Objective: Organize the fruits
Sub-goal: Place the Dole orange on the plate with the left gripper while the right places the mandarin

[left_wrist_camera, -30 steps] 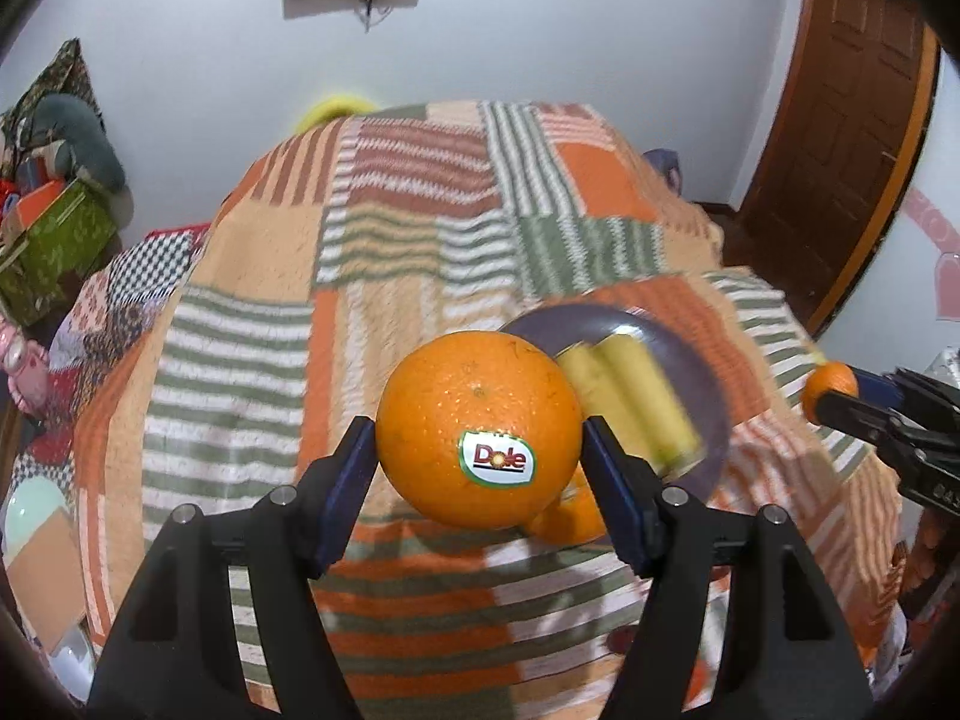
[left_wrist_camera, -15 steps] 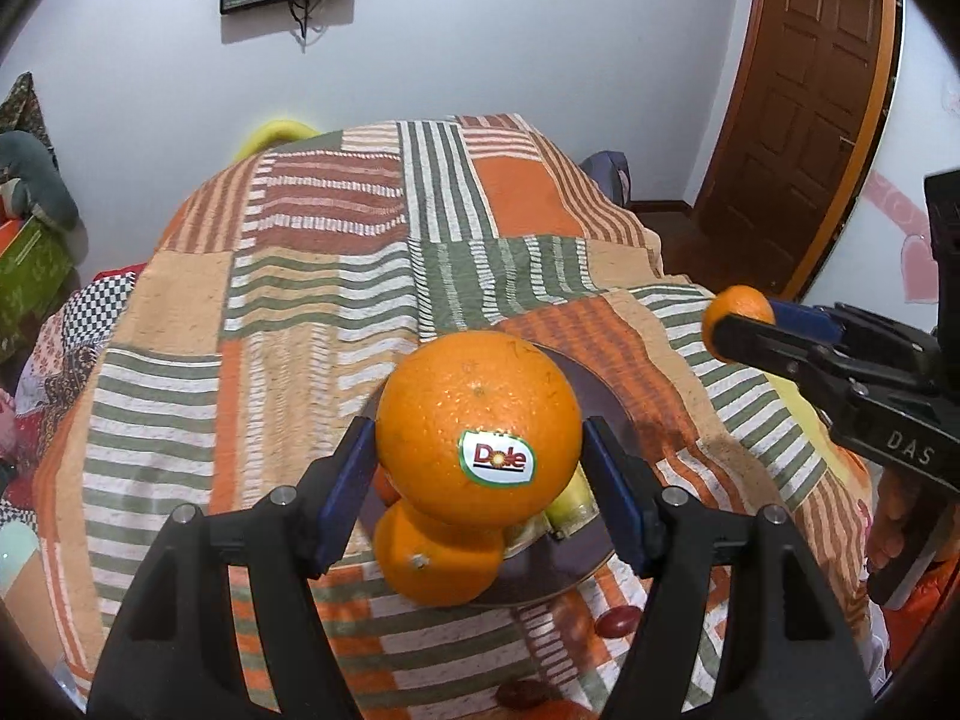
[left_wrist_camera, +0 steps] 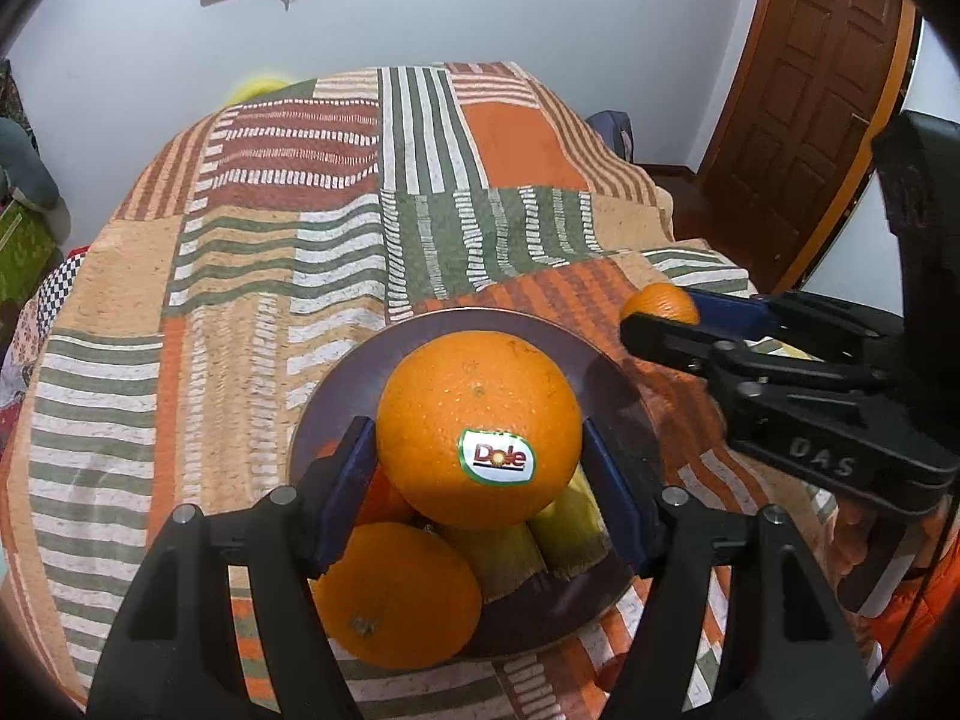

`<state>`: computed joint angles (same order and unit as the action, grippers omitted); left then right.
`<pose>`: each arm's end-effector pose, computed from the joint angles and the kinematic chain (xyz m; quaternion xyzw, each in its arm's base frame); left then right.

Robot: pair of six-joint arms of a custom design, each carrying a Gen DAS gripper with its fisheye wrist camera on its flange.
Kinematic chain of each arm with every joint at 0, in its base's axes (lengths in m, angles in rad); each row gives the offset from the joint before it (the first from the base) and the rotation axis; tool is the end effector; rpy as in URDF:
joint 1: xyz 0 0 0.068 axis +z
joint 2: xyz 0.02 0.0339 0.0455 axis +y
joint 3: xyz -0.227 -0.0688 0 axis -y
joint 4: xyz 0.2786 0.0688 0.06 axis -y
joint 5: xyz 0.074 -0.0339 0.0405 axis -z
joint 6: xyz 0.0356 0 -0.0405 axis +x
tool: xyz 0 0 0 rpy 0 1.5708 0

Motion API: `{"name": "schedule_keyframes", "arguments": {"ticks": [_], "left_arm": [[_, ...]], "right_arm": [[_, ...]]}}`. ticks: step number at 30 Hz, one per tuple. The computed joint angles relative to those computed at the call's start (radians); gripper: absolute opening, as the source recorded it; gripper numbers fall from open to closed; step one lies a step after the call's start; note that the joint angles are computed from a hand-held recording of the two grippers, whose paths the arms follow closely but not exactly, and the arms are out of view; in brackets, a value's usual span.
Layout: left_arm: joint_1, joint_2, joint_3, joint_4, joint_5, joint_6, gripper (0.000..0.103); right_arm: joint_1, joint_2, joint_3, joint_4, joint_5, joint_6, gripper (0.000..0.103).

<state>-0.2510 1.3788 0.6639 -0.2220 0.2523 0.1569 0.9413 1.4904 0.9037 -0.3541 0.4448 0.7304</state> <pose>0.2793 -0.0808 0.1116 0.2293 0.9152 -0.1340 0.3032 0.2064 0.2573 0.1497 -0.0297 0.9294 0.0836 0.3582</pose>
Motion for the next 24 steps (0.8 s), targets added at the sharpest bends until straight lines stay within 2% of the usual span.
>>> {"name": "schedule_keyframes", "arguments": {"ticks": [11,15,18,22,24], "left_arm": [[-0.035,0.021,-0.006,0.038,-0.052,0.045,0.07],[-0.038,0.034,0.0,0.032,-0.062,0.039,0.079],[-0.032,0.022,-0.01,0.038,-0.06,0.04,0.081],[-0.025,-0.006,-0.019,0.019,-0.056,0.033,0.081],[-0.018,-0.041,-0.034,0.007,-0.05,0.032,0.081]], "right_arm": [[-0.034,0.149,0.068,0.011,-0.09,-0.053,0.035],[-0.04,0.152,0.058,0.019,-0.112,-0.042,0.036],[-0.046,0.136,0.049,0.007,-0.127,-0.038,0.039],[-0.033,0.098,0.028,-0.001,-0.096,-0.03,0.05],[-0.017,0.069,0.016,-0.011,-0.072,-0.018,0.051]]}}
